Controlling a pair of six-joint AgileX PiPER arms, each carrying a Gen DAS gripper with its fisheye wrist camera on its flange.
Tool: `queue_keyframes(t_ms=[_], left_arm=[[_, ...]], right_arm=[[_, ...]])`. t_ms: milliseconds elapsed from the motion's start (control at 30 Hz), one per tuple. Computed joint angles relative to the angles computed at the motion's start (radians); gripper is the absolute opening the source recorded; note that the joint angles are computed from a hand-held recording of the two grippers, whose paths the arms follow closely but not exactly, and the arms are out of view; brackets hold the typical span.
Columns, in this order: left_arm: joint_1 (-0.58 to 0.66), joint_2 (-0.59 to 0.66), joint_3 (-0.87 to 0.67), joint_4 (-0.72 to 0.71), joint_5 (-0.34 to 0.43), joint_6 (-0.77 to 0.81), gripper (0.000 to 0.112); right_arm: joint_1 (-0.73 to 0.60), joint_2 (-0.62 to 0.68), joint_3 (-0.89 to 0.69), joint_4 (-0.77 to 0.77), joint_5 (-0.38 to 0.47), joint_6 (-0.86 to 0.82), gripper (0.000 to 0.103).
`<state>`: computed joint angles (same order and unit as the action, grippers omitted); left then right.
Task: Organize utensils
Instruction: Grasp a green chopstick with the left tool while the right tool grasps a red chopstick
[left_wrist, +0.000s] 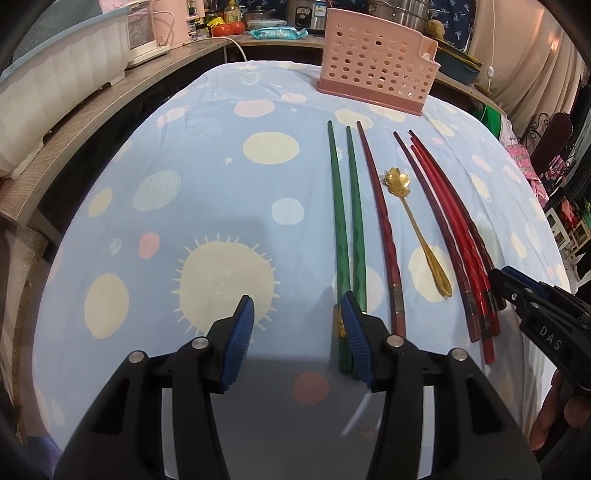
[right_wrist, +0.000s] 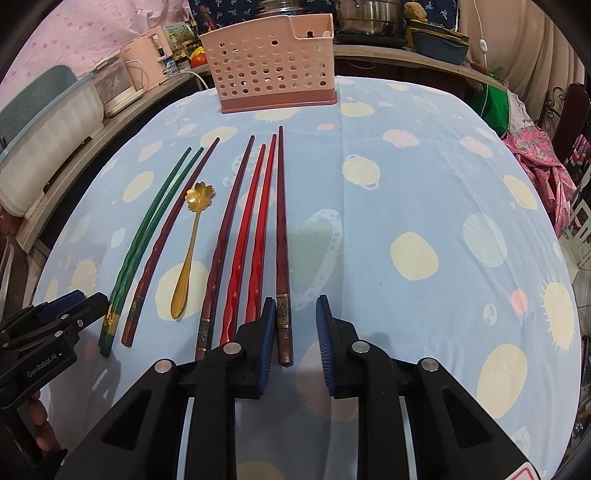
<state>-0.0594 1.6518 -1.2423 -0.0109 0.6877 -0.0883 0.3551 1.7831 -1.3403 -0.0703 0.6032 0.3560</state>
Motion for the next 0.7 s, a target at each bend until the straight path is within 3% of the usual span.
queue_keyframes(t_ms=[333, 500, 700], left_arm=[[0.011, -0.004, -0.011, -0.095, 0.023, 0.074, 0.045], [-0.018, 0.005, -0.005, -0.054, 0.016, 0.046, 0.047], [-0.026, 0.000, 0.012, -0.019, 0.004, 0.032, 0.042]], right_arm=[[0.002, 0.002, -0.005, 0.009, 0.003, -0.006, 0.018], [0.001, 0.007, -0.010, 0.012, 0.003, -0.010, 0.015], [0.000, 0.009, -0.006, 0.018, -0.005, -0.016, 0.012]])
